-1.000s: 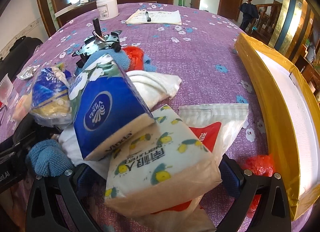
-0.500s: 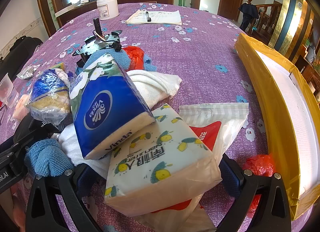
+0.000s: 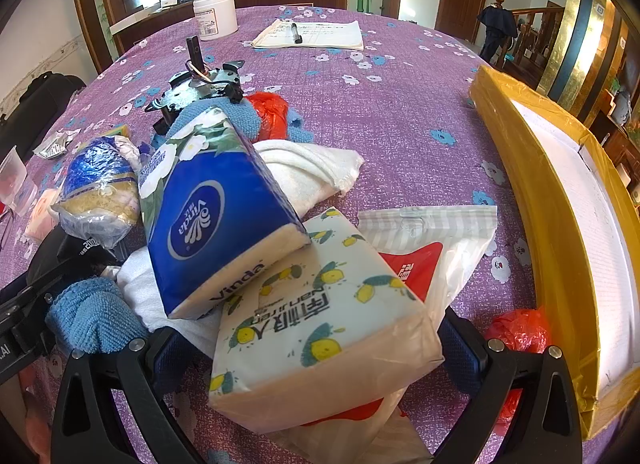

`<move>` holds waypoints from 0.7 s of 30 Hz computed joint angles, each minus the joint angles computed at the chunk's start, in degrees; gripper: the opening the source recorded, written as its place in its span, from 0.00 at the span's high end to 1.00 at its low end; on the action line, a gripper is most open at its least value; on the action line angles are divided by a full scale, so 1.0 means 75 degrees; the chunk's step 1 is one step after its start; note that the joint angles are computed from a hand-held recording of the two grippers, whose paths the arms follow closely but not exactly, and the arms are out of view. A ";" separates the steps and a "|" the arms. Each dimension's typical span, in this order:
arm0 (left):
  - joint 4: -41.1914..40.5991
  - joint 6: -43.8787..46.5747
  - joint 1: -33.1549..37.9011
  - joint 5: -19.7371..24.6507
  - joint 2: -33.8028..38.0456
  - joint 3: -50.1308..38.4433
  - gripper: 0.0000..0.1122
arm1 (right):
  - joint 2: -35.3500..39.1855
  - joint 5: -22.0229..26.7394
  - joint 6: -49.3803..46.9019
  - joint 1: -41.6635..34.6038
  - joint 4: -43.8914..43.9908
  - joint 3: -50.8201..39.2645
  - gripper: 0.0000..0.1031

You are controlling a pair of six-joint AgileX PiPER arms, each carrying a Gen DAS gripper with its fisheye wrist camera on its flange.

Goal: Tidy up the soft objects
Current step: 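Close left tool on black wipe pack while right tool grips lemon-print tissue pack, then lift black wipe pack with left tool while right tool lifts lemon-print tissue pack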

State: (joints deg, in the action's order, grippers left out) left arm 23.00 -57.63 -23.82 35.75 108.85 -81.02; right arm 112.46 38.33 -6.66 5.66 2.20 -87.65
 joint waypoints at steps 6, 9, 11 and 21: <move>0.0005 0.0028 -0.0005 0.0036 0.0014 -0.0033 0.08 | 0.0046 0.0226 -0.0171 0.0075 0.0042 -0.0117 0.01; -0.0005 -0.0009 0.0014 -0.0037 -0.0022 0.0029 0.08 | 0.0071 0.0374 -0.0122 0.0089 -0.0003 -0.0204 0.01; -0.0029 -0.0037 0.0039 -0.0118 -0.0055 0.0086 0.08 | 0.0051 0.0353 -0.0134 0.0085 0.0007 -0.0178 0.01; 0.0158 -0.0372 0.0022 -0.0163 -0.0116 0.0179 0.08 | 0.0038 0.0280 -0.0139 0.0089 0.0013 -0.0140 0.01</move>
State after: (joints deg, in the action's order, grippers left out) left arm 24.18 -60.42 -23.66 34.53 107.98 -79.68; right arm 112.75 40.43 -7.70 6.33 2.29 -88.71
